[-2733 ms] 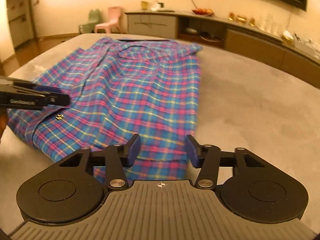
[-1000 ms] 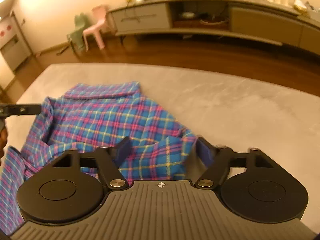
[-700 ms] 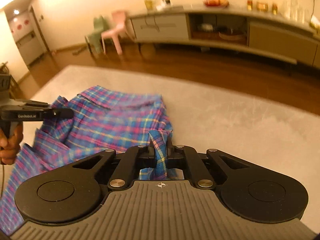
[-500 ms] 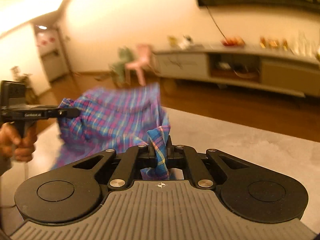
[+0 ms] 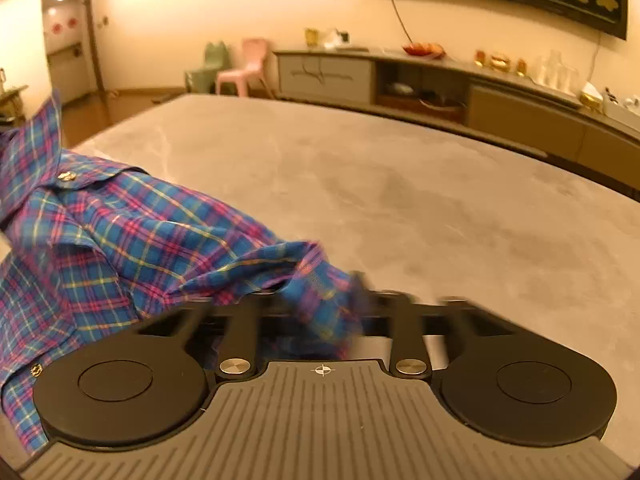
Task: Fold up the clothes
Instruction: 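Grasp the shirt end with both grippers and lift it, then fold the held shirt end over toward the collar with both grippers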
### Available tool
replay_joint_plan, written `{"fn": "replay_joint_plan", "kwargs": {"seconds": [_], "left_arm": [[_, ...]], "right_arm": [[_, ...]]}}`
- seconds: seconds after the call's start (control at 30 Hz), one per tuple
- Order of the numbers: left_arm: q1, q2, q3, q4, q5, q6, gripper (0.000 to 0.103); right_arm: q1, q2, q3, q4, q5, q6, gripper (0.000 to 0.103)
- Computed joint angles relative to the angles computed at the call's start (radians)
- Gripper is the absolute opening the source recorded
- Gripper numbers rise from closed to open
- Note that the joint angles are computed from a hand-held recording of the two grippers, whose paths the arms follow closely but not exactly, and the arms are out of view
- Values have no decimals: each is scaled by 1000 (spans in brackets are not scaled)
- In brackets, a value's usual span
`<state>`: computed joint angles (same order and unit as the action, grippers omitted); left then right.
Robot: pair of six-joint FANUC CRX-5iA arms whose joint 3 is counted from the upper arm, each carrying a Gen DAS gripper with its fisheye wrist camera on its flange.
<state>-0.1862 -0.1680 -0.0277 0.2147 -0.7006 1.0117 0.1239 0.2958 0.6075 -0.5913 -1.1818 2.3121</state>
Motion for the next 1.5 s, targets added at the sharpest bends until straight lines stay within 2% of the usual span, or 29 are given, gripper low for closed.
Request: {"fn": "replay_joint_plan", "kwargs": {"seconds": [0.03, 0.07, 0.17, 0.23, 0.33, 0.37, 0.43, 0.57, 0.7, 0.73, 0.8, 0.83, 0.87, 0.9, 1.0, 1.1, 1.17, 1.2, 1.23, 1.27, 1.3, 1.33, 1.4, 1.47, 1.5], "left_arm": [[-7, 4, 4, -13, -20, -15, 10], [-25, 5, 17, -72, -37, 6, 12], [-89, 13, 65, -271, -88, 150, 16], [-112, 16, 81, -317, -105, 192, 17], [-151, 16, 99, -347, -119, 204, 20], [-170, 18, 108, -374, -129, 208, 21], [-203, 35, 134, -435, -148, 223, 22], [-254, 53, 164, -542, -162, 251, 23], [-271, 63, 163, -569, -145, 233, 35], [-270, 63, 161, -567, -139, 233, 40], [-260, 62, 158, -560, -124, 239, 43], [-255, 62, 156, -556, -117, 243, 41], [-240, 55, 147, -532, -102, 247, 37], [-215, 40, 131, -488, -82, 252, 29], [-120, -14, 61, -297, -17, 244, 26], [-37, -36, -9, -71, 11, 173, 26], [-16, -25, -21, 18, -10, 127, 26], [-24, -16, -7, 1, -31, 126, 26], [-40, -7, 16, -38, -56, 125, 27], [-63, 1, 39, -97, -74, 127, 28], [-91, 9, 62, -164, -88, 134, 30], [-120, 17, 85, -230, -104, 140, 35], [-164, 29, 113, -325, -117, 142, 43], [-200, 38, 128, -409, -109, 133, 49], [-214, 43, 133, -438, -103, 123, 54]], "right_arm": [[11, -13, -12, 45, 18, -22, 54], [21, -39, -42, 88, 54, -59, 56], [4, -110, -107, 108, 91, -191, 58], [-1, -163, -156, 93, 98, -224, 58], [-70, -187, -142, -110, -84, -222, 58], [-108, -170, -120, -210, -172, -257, 59], [-149, -142, -113, -340, -260, -361, 60], [-177, -111, -156, -435, -218, -557, 60], [-207, -84, -181, -508, -120, -669, 61], [-211, -75, -181, -515, -99, -699, 60], [-220, -51, -168, -532, -83, -750, 42], [-234, -41, -158, -556, -95, -758, 6], [-258, -46, -166, -594, -109, -775, 0], [-281, -52, -173, -632, -122, -794, 0], [-347, -92, -221, -706, -172, -844, 0], [-344, -148, -299, -575, -151, -920, 0], [-341, -179, -351, -508, -134, -979, 2], [-353, -185, -369, -538, -148, -981, 4], [-366, -192, -388, -573, -164, -979, 17], [-376, -200, -399, -607, -191, -954, 44], [-378, -216, -410, -626, -209, -930, 54], [-380, -232, -419, -646, -223, -903, 60], [-387, -248, -430, -706, -282, -890, 63], [-383, -257, -441, -757, -332, -890, 72], [-366, -267, -452, -756, -330, -898, 73]]}}
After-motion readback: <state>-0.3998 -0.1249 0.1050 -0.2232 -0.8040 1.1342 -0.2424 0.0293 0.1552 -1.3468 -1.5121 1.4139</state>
